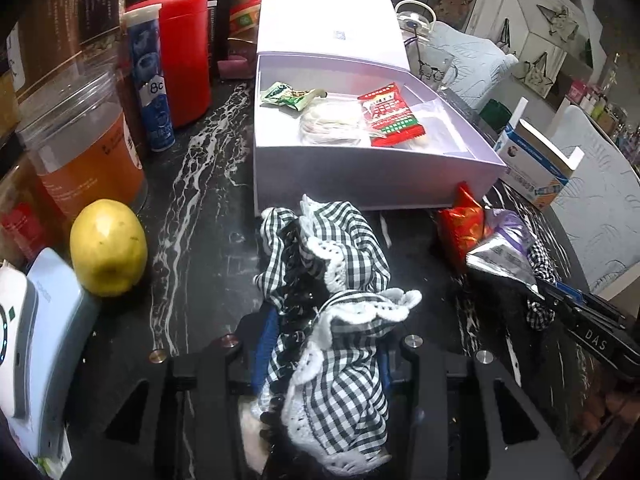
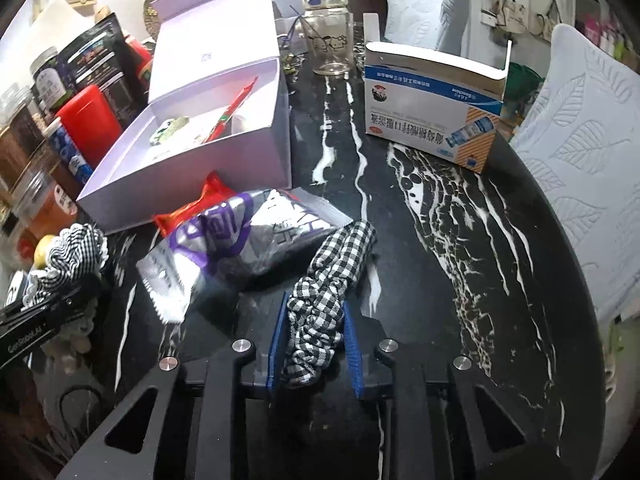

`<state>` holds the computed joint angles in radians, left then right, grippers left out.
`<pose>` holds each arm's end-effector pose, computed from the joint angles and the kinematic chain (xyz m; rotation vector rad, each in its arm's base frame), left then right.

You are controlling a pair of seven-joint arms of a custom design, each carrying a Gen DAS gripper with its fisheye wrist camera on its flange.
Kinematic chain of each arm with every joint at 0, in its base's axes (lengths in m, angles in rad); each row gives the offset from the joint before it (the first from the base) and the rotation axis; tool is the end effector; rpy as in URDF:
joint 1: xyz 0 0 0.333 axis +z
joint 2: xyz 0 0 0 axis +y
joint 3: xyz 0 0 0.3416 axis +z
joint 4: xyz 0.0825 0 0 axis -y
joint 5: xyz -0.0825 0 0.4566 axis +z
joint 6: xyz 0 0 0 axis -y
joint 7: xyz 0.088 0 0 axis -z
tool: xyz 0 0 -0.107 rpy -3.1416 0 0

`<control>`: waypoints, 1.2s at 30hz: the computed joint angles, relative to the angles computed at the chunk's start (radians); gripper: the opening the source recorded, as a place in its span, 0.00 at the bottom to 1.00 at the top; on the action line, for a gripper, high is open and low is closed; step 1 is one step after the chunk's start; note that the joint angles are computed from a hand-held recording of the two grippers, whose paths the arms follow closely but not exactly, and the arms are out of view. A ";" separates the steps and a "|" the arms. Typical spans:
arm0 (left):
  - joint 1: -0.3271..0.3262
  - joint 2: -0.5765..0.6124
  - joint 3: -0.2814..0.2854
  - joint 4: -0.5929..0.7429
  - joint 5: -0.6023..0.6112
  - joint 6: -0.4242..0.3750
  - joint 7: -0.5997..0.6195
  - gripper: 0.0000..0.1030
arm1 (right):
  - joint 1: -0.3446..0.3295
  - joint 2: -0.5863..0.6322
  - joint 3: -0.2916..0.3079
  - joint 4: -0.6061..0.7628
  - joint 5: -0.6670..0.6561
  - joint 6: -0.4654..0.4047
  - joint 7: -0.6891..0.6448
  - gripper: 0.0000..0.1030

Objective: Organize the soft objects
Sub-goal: 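Lift both held gingham items up toward the lavender box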

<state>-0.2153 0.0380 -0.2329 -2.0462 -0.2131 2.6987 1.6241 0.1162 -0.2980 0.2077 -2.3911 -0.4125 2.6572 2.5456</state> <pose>0.6046 -0.2812 0.4821 -1.6253 2.2861 -0.8642 0.5136 0.1884 0.4778 -1.5119 2.1148 -0.5627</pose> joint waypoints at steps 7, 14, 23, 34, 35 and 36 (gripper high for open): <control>-0.015 -0.067 0.006 -0.066 -0.066 0.027 0.050 0.38 | 0.003 -0.065 0.015 -0.055 0.031 0.025 0.003 0.25; -0.059 -0.146 0.033 -0.140 -0.138 0.057 0.117 0.38 | -0.012 -0.154 0.061 -0.117 0.051 0.036 0.025 0.25; -0.134 -0.237 0.087 -0.208 -0.208 0.075 0.202 0.38 | 0.007 -0.237 0.099 -0.173 0.119 0.054 -0.006 0.25; -0.185 -0.249 0.117 -0.174 -0.332 0.013 0.363 0.38 | 0.052 -0.264 0.096 -0.186 0.219 0.085 -0.095 0.25; -0.184 -0.248 0.114 -0.168 -0.338 0.009 0.371 0.38 | 0.056 -0.262 0.092 -0.184 0.229 0.093 -0.109 0.25; -0.184 -0.245 0.113 -0.162 -0.346 0.005 0.381 0.38 | 0.060 -0.259 0.087 -0.182 0.238 0.103 -0.124 0.25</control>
